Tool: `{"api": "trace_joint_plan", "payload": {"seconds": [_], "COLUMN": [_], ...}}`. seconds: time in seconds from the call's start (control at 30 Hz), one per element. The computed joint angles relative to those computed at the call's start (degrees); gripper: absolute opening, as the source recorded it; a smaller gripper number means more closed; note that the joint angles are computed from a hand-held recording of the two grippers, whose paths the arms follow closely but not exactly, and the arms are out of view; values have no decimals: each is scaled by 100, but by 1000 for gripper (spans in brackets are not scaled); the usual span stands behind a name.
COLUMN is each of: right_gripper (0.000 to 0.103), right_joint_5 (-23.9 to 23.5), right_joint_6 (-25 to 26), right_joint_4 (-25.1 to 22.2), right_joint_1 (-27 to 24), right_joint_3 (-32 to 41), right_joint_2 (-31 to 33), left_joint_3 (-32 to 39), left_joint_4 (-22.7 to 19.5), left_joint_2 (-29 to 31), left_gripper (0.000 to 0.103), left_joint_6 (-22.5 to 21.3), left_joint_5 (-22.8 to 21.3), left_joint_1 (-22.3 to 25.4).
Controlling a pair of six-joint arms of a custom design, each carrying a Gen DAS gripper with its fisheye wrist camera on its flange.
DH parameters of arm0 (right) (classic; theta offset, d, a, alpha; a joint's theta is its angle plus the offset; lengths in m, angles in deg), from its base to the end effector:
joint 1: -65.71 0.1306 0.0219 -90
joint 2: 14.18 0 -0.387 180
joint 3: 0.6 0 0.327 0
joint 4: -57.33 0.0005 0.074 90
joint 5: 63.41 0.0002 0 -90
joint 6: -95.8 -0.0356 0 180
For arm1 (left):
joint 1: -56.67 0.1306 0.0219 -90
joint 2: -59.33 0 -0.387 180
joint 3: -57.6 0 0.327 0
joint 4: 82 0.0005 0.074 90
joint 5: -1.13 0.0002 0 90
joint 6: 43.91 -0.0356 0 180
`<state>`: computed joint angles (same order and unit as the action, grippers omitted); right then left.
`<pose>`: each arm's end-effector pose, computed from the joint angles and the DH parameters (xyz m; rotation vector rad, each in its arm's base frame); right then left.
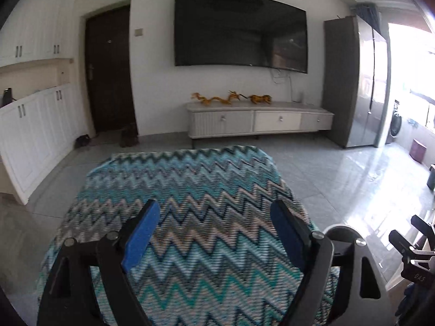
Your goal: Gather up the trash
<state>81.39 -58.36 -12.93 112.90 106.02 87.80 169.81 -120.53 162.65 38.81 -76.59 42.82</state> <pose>0.3391 0.3225 0.4494 0.5475 2.0616 -0.2414 0.5113 -0.1344 0.5037 0.5103 2.0251 -0.2933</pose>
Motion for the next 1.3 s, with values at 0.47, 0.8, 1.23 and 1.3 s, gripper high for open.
{"api": "trace_joint_plan", "payload": {"seconds": [0.47,0.8,1.23,1.3], "right_gripper": [103,103,103,103], "right_joint_5": [67,-14,-69,-78], "right_joint_6": [31,-4,-181,-219], "right_joint_4": [-205,-134,-235,-249], "right_joint_1": [130,61,105,119], "right_joint_3": [208,117,62,41], "right_joint_2": [108,86,162,155], "left_joint_3": [-461,-601,-1290,-1377], "left_joint_4": [582,515,1042,1115], "left_joint_2": [-366,-400,-657,-706], "left_gripper": [83,84,84,84], "left_joint_6": [163,-67,-316,-330], "left_joint_5": [-413,-538,-543,-510], "left_joint_1": [72,-46,-74,-77]}}
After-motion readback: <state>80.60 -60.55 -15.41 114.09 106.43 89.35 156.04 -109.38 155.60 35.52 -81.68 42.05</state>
